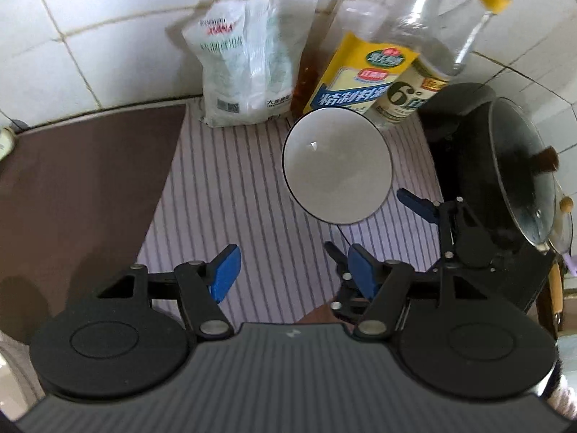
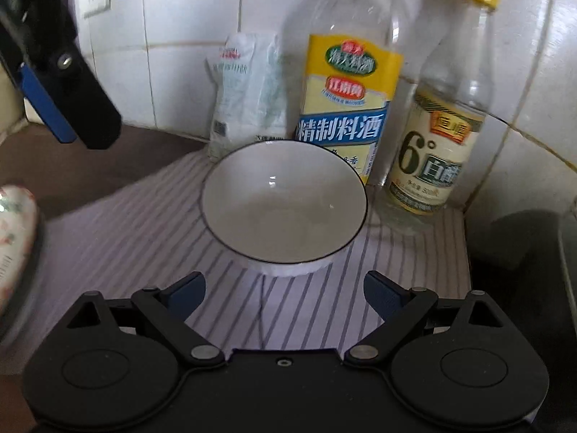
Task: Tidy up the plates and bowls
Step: 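Move both grippers to the white bowl beside the seasoning bottles, then close both grippers on the rim of the bowl by the bottles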
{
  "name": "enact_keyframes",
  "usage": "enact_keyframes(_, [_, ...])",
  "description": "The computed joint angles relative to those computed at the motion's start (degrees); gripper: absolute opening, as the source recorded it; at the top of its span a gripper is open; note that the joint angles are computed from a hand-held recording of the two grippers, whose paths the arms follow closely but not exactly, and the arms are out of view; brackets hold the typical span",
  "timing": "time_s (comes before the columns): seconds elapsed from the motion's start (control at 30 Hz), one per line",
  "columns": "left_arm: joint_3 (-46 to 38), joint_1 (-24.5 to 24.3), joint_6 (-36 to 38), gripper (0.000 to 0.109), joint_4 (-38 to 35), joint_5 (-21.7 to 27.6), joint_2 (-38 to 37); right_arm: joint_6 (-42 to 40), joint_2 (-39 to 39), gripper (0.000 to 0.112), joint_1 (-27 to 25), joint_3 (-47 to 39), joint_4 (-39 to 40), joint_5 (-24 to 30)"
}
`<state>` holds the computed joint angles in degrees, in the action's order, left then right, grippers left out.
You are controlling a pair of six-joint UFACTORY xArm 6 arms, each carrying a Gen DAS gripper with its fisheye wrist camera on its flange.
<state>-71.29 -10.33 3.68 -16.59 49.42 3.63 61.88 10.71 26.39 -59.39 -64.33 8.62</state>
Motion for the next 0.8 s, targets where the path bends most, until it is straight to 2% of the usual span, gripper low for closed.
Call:
enact_keyframes(0.07, [0.7, -0.1, -1.4, 0.065, -1.0, -4.8, 1.5, 2.9, 2.1, 0.097, -0.2, -1.8, -3.0, -0.3])
enact_keyframes(0.13, [0.0, -0.3, -2.8, 0.065, -2.1, -8.1, 4.3, 8.3, 3.9, 0.097, -1.6, -3.0, -5.1, -3.4])
enact_keyframes(0.2, [-0.3, -0.6, -3.6, 0.065, -3.5, -11.8, 6.9, 9.2, 5.4, 0.097, -1.8, -4.0, -3.3, -2.4])
enact_keyframes(0.23, [-0.8, -0.8, -4.2, 0.065, -2.9, -13.2, 8.2, 11.4, 6.0, 0.097, -2.2, -4.7, -5.2, -2.6])
enact_keyframes(0.3, [-2.5, -1.4, -4.8, 0.065, -0.9, -14.4, 11.2, 11.5, 7.4, 0.097, -2.9, -5.8, -6.3, -4.7])
enact_keyframes(0.37, [-5.2, -1.9, -5.2, 0.063, 0.6, -12.8, 14.1, 13.5, 8.8, 0.097, -3.0, -7.1, -9.4, -4.5])
enact_keyframes(0.47, [-3.7, -2.4, -3.5, 0.062, -2.2, -16.7, 14.1, 15.9, 9.4, 0.097, -3.4, -7.9, -12.8, -5.1])
enact_keyframes(0.5, [-3.0, -2.5, -2.8, 0.061, -3.1, -17.9, 13.8, 13.6, 9.4, 0.097, -3.3, -7.9, -11.2, -5.1])
enact_keyframes(0.53, [-2.3, -2.6, -1.9, 0.055, -4.0, -19.2, 13.5, 12.9, 9.5, 0.097, -3.2, -8.1, -11.7, -5.2])
enact_keyframes(0.57, [-2.0, -2.7, -1.1, 0.044, -4.9, -19.8, 13.3, 14.5, 9.5, 0.097, -3.3, -8.6, -14.6, -5.4])
enact_keyframes(0.63, [-2.2, -2.6, -0.2, 0.028, -6.2, -19.4, 13.5, 19.7, 10.1, 0.097, -3.1, -10.1, -21.8, -5.7])
enact_keyframes(0.7, [-2.5, -2.6, 1.4, 0.026, -8.2, -19.0, 14.0, 23.2, 10.7, 0.097, -3.0, -11.4, -25.8, -5.5])
enact_keyframes(0.8, [-3.4, -2.9, -2.9, 0.015, -3.1, -17.7, 14.9, 25.6, 11.2, 0.098, -3.4, -12.0, -27.4, -6.8])
